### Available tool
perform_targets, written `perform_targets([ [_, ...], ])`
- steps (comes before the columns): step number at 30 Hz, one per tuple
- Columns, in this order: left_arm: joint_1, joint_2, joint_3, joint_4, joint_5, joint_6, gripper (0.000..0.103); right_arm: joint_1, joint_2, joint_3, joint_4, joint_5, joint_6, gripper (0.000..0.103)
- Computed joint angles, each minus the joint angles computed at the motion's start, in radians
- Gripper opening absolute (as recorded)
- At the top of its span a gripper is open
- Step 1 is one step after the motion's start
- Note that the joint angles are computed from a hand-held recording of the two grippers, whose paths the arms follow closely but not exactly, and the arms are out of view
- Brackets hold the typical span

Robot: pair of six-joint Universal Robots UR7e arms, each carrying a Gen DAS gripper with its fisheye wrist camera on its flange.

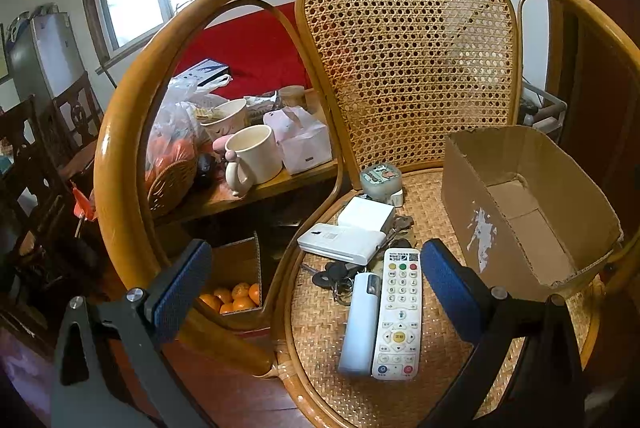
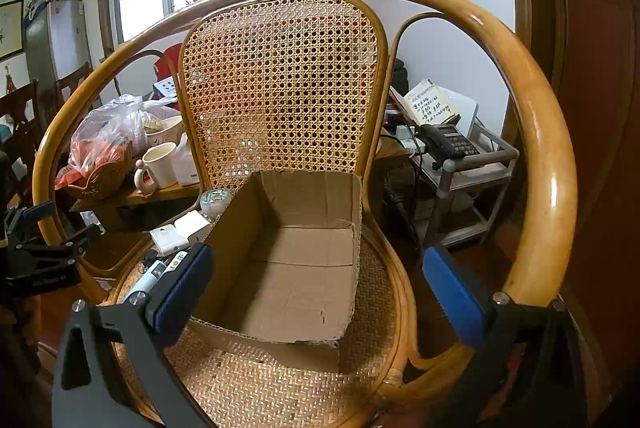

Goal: Organize rigid objects

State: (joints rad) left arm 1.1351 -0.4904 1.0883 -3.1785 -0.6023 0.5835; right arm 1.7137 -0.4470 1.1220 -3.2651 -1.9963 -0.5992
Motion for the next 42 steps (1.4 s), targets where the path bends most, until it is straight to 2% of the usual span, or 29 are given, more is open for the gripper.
perform_targets([
  [5,0.0,0.004,-0.007,0.011,0.011,-0.004,0.103,0.0,-0.001,0.005,0.003,0.013,0.007,0.103],
  [8,0.008,-0.004,0.003,0.024,-0.021,-0.029,0.103,0.0,0.004,-0.002,0.013,0.013,0.012,0.103],
  [16,0.03,-0.015,-0.028,0.277,-0.021,-0.214,0.103,-0.002,0.028,-0.035,0.032,0.004,0.017,0.103],
  [18,0.034,-0.014,-0.032,0.308,-0.03,-0.229,0.103,-0.003,0.031,-0.035,0.031,0.007,0.029,0.103],
  [22,0.037,0.007,-0.056,0.342,-0.003,-0.23,0.103,-0.004,0.047,-0.058,0.069,0.005,0.029,0.103],
  [29,0.051,0.034,-0.118,0.511,0.041,-0.351,0.103,-0.002,0.113,-0.166,0.126,-0.048,0.066,0.103],
  [32,0.054,0.044,-0.136,0.553,0.048,-0.371,0.103,-0.005,0.135,-0.224,0.202,-0.07,0.118,0.093],
  [34,0.057,0.049,-0.148,0.594,0.05,-0.389,0.103,-0.008,0.151,-0.265,0.262,-0.098,0.175,0.083],
  [35,0.059,0.052,-0.156,0.617,0.052,-0.398,0.103,-0.01,0.157,-0.278,0.281,-0.109,0.195,0.074],
  [39,0.071,0.072,-0.201,0.718,0.069,-0.463,0.103,-0.009,0.204,-0.348,0.292,-0.17,0.175,0.051],
  [42,0.079,0.083,-0.228,0.772,0.068,-0.5,0.103,-0.01,0.226,-0.377,0.283,-0.196,0.159,0.05],
])
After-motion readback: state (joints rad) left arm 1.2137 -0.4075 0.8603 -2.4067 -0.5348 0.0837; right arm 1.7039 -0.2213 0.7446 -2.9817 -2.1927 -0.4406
